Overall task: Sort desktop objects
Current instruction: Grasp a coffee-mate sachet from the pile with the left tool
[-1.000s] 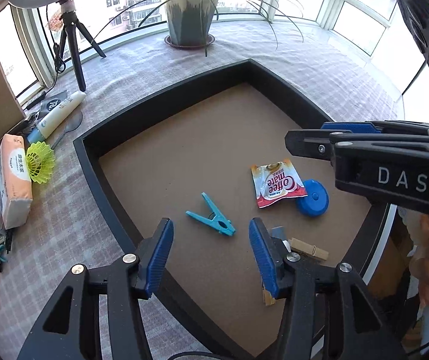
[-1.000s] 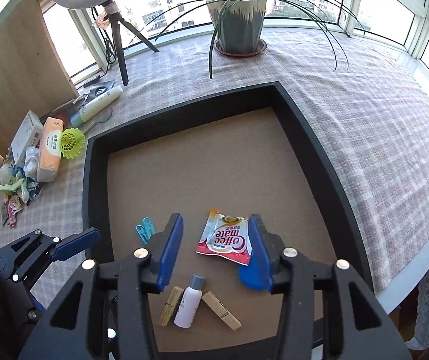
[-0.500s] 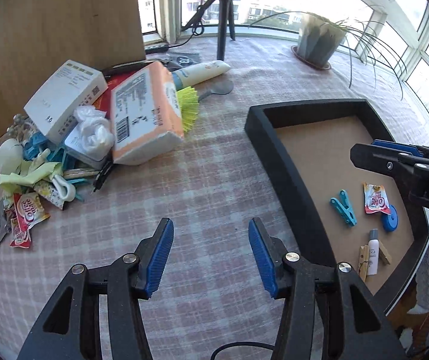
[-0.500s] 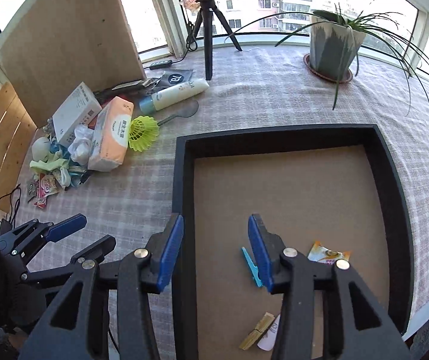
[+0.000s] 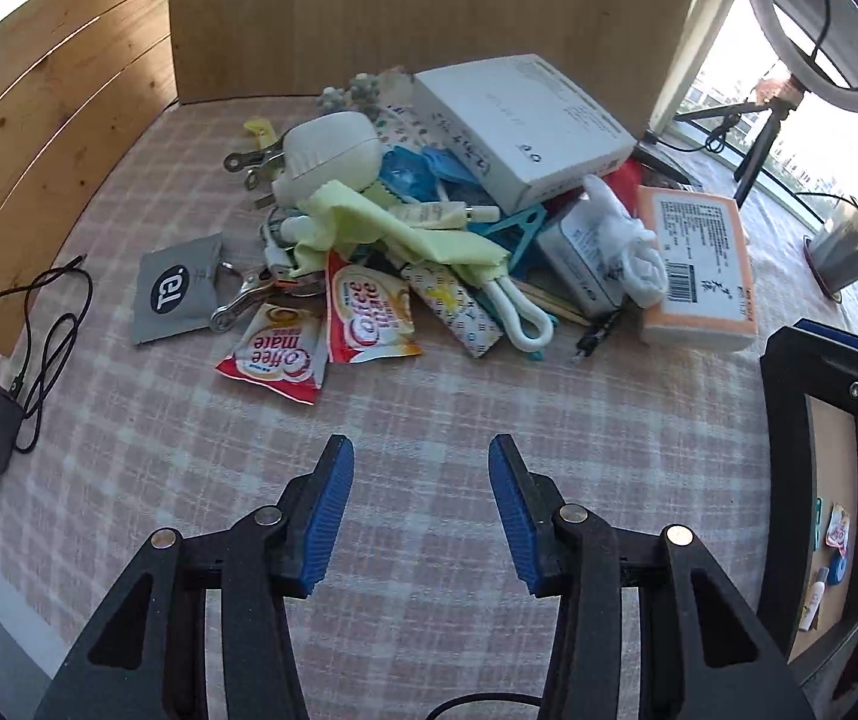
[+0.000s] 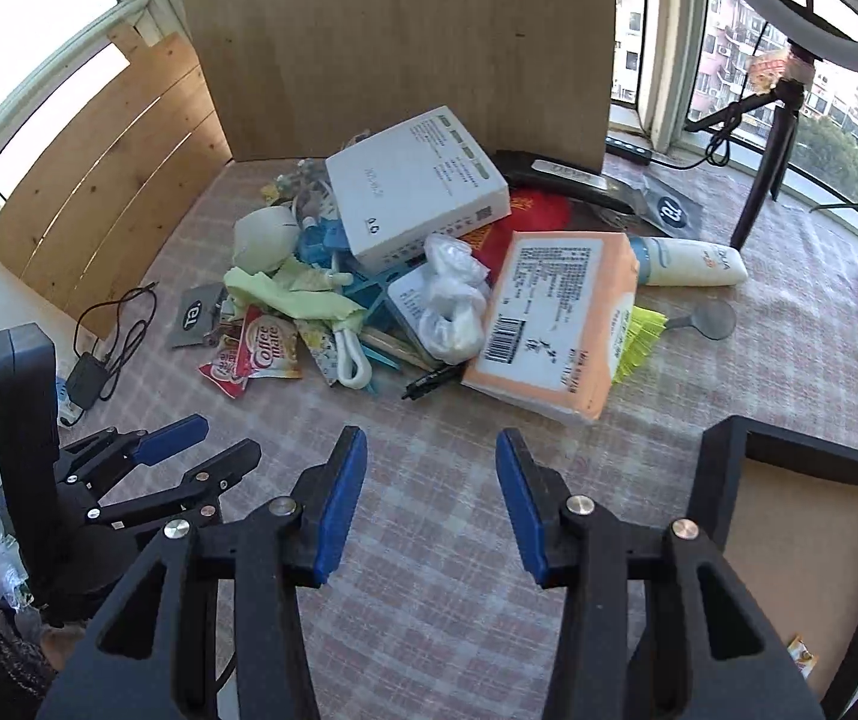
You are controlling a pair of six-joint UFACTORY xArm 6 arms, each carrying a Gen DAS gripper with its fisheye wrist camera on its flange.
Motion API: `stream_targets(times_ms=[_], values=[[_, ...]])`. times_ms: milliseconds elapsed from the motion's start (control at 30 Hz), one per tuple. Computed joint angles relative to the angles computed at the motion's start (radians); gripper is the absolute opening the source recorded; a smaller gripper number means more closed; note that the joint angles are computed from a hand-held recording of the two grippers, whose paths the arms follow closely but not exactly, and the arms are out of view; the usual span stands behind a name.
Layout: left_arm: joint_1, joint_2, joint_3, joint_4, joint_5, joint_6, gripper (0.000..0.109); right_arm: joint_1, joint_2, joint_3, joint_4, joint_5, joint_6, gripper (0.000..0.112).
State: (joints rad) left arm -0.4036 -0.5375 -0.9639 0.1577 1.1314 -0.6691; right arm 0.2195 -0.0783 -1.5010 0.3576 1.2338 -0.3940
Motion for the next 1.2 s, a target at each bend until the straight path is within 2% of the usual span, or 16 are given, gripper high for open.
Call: stream_targets(times_ms=[167,300,500,933,1133,1200], values=[[0.157,-0.052,0.071,-0.089,-0.016,0.013,0.040,0.094,0.109,-0.102,0.048,0.068,0.046,0.043],[0.272,-0.055,0.112,-0.193,-0.039,0.037,0.038,0.167,0.182,-0.159,0.039,0.083,0.081,0.040],[0.360,-0.038,0.144,-0.266,-0.071,0.053,0.036,0.241,0.317,-0.277,0.006,0.114,0.133,0.035],[0.414,0.004,0.153,-0.327,-0.116,0.080,0.035,0.303,0.454,-0.396,-0.070,0.107,0.215,0.034],[0.425,0.055,0.116,-0.345,-0.132,0.111,0.035,0.310,0.474,-0.399,-0.107,0.104,0.242,0.019],[0.398,0.113,0.079,-0.326,-0.156,0.093,0.036,0.303,0.470,-0.387,-0.104,0.103,0.242,0.015]])
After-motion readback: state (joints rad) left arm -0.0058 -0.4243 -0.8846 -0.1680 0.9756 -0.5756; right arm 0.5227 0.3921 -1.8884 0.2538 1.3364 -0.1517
